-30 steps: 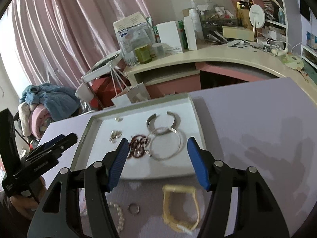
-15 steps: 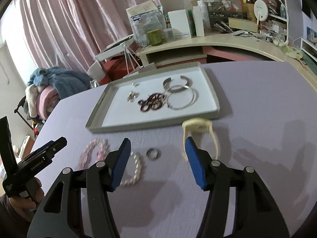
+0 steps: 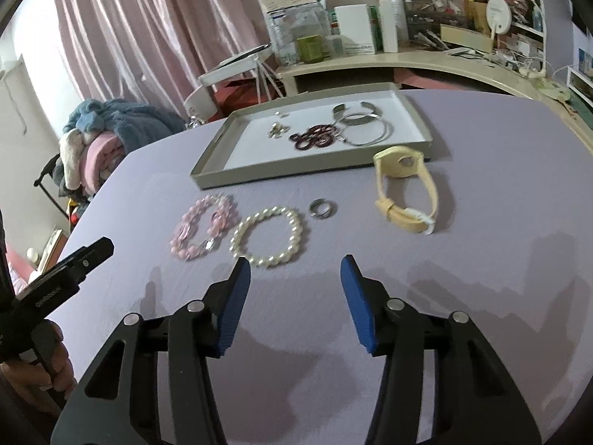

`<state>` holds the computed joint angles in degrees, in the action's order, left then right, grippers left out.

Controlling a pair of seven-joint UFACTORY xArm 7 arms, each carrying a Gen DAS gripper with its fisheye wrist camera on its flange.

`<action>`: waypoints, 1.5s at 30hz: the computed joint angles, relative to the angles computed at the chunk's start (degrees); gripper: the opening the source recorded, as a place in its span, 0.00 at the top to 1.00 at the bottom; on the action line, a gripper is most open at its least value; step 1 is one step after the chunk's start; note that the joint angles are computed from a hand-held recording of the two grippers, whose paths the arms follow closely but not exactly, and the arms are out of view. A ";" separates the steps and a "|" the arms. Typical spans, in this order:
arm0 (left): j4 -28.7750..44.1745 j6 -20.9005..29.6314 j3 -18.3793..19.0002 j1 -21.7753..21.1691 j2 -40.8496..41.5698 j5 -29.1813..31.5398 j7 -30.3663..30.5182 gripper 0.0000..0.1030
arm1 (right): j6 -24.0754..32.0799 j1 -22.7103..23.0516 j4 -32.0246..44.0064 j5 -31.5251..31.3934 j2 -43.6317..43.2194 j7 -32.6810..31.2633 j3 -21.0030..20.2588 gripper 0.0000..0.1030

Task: Organize jewelry
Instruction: 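Grasp the white pearl bracelet with the right tool, then grasp the pink bead bracelet with the left tool while the right tool holds the pearl bracelet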

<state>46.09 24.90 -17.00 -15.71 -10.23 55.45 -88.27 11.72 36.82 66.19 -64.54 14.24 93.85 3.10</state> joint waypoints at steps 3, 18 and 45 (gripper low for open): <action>-0.77 0.37 -0.25 0.06 -1.28 0.46 -0.18 0.25 | 0.29 0.60 1.42 0.20 1.62 -0.18 -0.08 0.55; -1.34 0.68 -1.55 2.32 -3.22 2.90 -2.27 0.25 | 2.29 2.75 10.78 18.24 10.02 -20.40 -2.49 0.71; 1.78 -0.76 0.42 0.46 1.93 2.39 -0.68 0.25 | 3.33 5.19 3.37 24.63 5.72 -26.71 -4.72 0.91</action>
<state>47.87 24.14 -16.58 -15.25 -8.30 57.85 -88.94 15.05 42.01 69.56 -39.91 19.96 67.14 -1.63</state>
